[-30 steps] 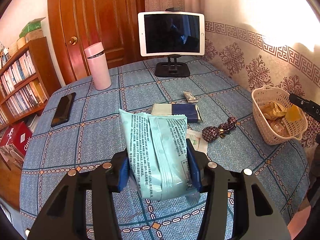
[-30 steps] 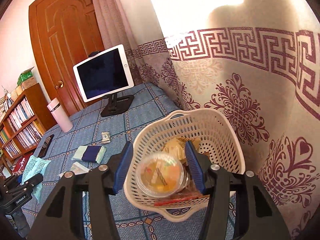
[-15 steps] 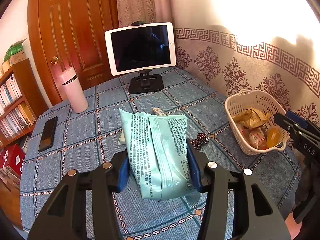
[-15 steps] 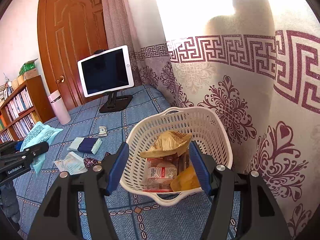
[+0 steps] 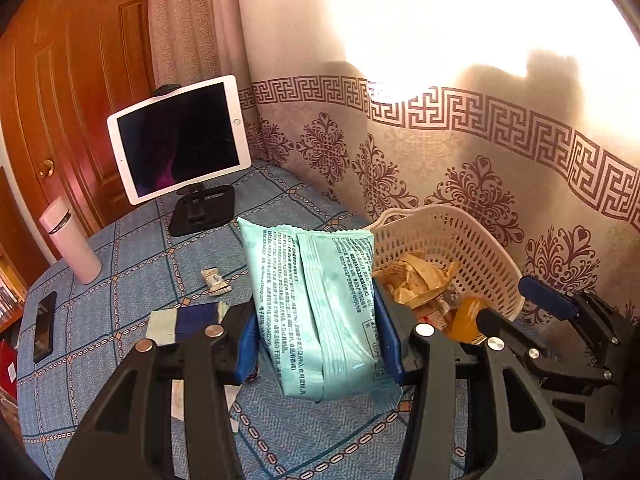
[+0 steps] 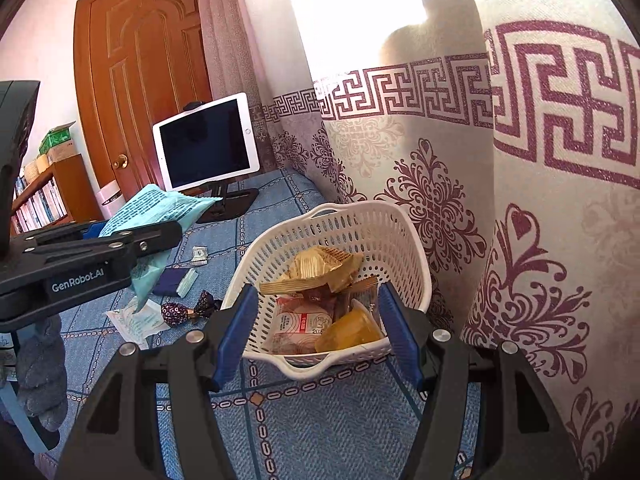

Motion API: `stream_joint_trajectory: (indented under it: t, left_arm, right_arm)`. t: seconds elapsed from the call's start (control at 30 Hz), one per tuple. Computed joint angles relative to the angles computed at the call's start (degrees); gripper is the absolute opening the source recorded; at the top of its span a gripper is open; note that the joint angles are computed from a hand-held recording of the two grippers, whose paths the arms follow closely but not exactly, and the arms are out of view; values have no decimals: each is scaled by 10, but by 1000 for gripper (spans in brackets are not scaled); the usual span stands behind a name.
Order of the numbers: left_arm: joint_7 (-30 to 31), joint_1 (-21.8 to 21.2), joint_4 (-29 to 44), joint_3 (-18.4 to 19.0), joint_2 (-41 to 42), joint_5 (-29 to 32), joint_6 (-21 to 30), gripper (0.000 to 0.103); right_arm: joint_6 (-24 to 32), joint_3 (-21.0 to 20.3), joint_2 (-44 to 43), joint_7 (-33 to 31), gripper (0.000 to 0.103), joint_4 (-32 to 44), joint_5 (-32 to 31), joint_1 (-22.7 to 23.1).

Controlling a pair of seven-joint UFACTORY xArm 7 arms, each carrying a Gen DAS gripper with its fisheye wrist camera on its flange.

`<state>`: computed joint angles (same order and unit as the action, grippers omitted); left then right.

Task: Organize snacks
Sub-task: 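Lower the pale blue wipe pack into the basket and open the left gripper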

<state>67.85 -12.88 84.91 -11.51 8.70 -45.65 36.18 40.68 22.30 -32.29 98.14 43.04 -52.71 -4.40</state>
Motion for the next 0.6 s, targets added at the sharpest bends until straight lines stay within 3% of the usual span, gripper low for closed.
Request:
stream_joint_trajectory:
  t: [0.37,0.4,0.47,0.5,0.6]
  left_arm:
    - [-24,-33,19,-22,11,7,50,52]
    - [-25,-35,21,-23,12,2,53,55]
    - [-27,-36,28,-26,16,-14,61,87]
    - [-29,-36,30,-26,18,-23,62,94]
    - [-39,-36,34,-23,22,-24,66,95]
  right_arm:
    - [-12,-6,-26,-6,62,-30,25,-3]
    - [-15,-5,-27,-6,62,-31,27,-4]
    - [-18,-4,-27,-7,62,-32,31,-7]
    - [-19,-2,-28,-6,63,-33,30,-9]
    - [-24,2,-31,-4,63,-35,33,-13]
